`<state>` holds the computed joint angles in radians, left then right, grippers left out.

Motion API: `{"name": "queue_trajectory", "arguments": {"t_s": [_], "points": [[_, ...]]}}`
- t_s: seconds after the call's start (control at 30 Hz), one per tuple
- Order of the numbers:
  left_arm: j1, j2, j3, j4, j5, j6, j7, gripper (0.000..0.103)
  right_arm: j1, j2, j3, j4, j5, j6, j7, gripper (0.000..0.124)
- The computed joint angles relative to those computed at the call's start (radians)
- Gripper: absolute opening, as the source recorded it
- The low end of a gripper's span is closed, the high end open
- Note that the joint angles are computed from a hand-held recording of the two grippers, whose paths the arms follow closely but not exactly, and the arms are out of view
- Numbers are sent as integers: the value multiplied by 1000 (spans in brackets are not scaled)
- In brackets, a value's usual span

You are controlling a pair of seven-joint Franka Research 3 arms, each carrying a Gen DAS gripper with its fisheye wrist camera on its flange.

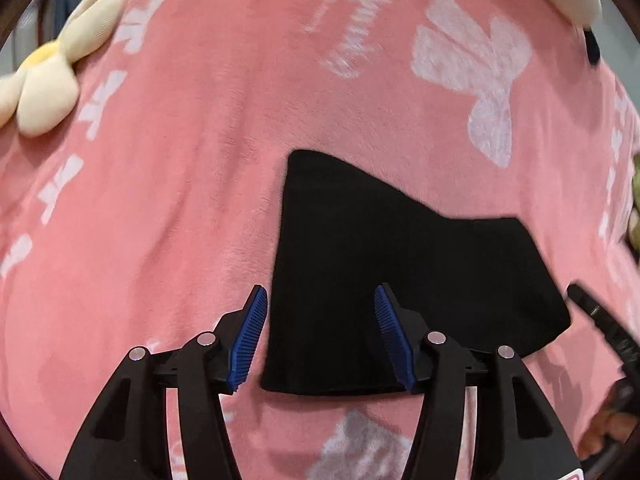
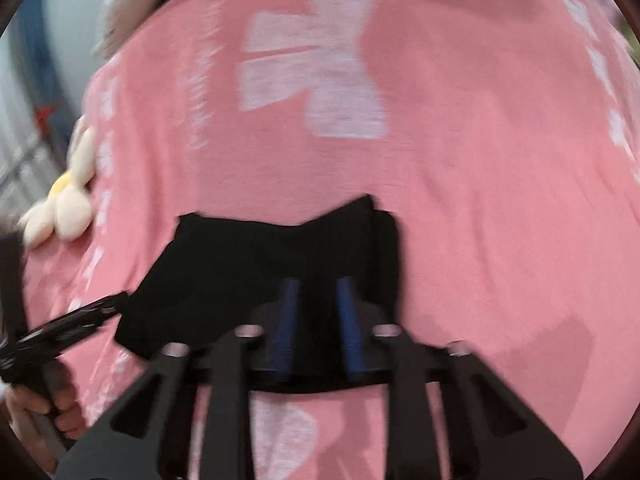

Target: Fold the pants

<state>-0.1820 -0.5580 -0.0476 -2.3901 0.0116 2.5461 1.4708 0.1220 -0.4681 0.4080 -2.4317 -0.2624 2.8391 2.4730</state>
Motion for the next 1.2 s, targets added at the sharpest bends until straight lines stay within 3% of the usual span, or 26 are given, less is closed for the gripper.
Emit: {"name": "queue_trajectory", "arguments": {"t_s": [0.07,0.13,0.27,0.43,0.6,0.73,0.8,0.97,1.0,1.07,1.2], "points": [[45,41,-50,16,73,-23,-38,55,-18,89,19,45,-26,-115,-34,2],[65,57,-81,18,131,-23,-73,56,19,78,-22,21,-31,-80,15,0],[41,31,-67,13,137,-47,-69,56,28,3,-1,16,-57,-98,88,2],[7,-28,-38,-15,99,-69,-39,56,28,-142,74,-41,-114,-229,171,4],[10,-159,-59,-101,132,-67,-64,60,105,-273,124,-133,-87,-359,215,5],[-8,-330,-14,-251,125,-30,-63,63,133,-365,156,-162,-98,-401,273,8],[4,-400,-9,-309,135,-36,-69,65,154,-375,158,-165,-78,-431,276,19],[15,-532,21,-418,148,-53,-52,66,189,-422,177,-176,-47,-474,318,19],[5,-534,38,-410,125,-85,-56,66,198,-419,181,-172,-37,-488,322,19],[-6,-548,62,-410,93,-79,-57,66,216,-407,187,-165,-16,-512,335,19],[1,-563,48,-414,82,-83,-71,69,228,-370,187,-146,-10,-532,345,19]]}}
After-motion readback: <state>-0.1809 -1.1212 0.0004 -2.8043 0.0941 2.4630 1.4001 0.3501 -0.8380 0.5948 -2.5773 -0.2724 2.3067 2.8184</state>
